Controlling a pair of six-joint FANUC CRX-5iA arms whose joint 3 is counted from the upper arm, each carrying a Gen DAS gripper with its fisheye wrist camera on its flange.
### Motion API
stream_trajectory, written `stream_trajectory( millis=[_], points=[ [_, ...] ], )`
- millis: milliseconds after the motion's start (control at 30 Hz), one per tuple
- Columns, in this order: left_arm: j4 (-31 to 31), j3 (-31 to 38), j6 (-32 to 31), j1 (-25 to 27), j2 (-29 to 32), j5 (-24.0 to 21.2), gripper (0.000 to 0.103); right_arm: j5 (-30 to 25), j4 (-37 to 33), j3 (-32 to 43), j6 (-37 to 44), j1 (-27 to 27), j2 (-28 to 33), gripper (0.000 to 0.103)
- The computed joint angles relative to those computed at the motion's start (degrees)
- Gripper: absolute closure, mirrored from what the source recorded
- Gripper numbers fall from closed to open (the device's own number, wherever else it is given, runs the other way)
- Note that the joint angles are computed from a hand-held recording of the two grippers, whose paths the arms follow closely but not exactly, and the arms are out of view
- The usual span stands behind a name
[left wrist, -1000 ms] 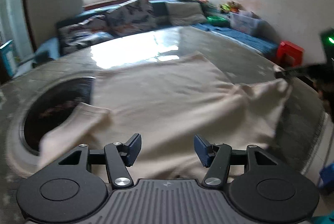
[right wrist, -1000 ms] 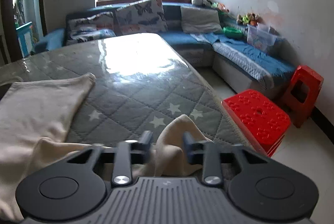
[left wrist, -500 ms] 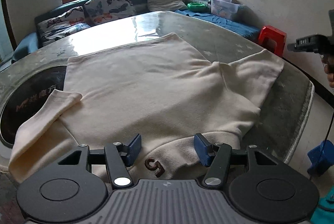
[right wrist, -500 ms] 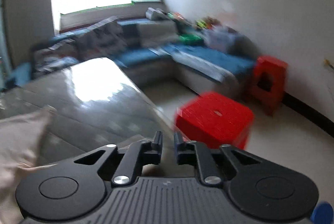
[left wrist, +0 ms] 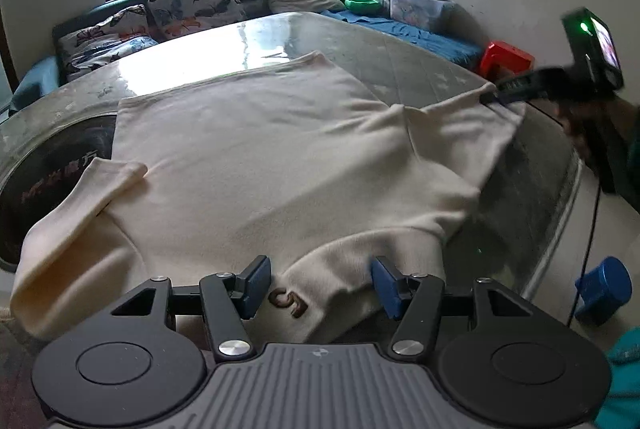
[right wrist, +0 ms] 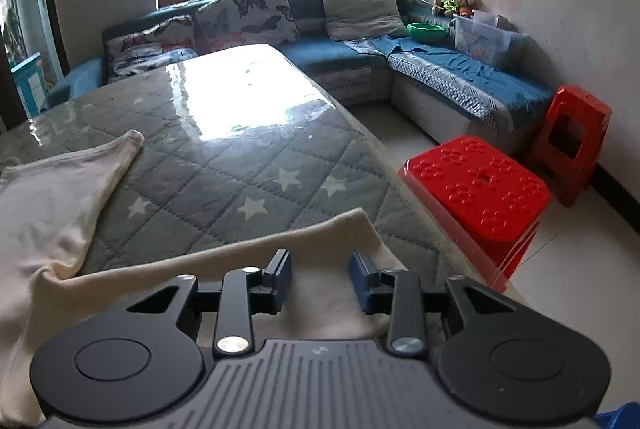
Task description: Fold clothes
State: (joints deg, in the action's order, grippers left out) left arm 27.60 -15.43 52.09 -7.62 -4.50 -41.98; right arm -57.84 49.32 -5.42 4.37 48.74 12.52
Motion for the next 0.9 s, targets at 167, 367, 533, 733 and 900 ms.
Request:
stream_trajectory(
  millis=[167,367,533,733,900],
  points=[
    [4.1,-2.4,-4.3,1.1,-2.4,1.4,0.044,1.6,0.6,2.2,4.9,0.5,0.6,0.069],
    [2.1,0.5,3.0,1.7,0.5,1.9,0.043,10.5,-2.8,5.4,14.9,2.0,0.8,0.063],
    [2.3,1.4,4.2,2.4,1.7,1.3,0.043,12.6,-9.5,15.0,26.3,1.5,6.5,0.065],
    [5.6,-0.3,-0.3,2.5,1.4,0.5,0.043,8.9,-17.8,30.8,36.9,-0.8,15.8,0.065],
    [8.6,-1.7,-3.8,2.7,1.1,0.1,0.043,2.5,-20.0,43.2,40.5,-2.8,24.1,0.065]
  ],
)
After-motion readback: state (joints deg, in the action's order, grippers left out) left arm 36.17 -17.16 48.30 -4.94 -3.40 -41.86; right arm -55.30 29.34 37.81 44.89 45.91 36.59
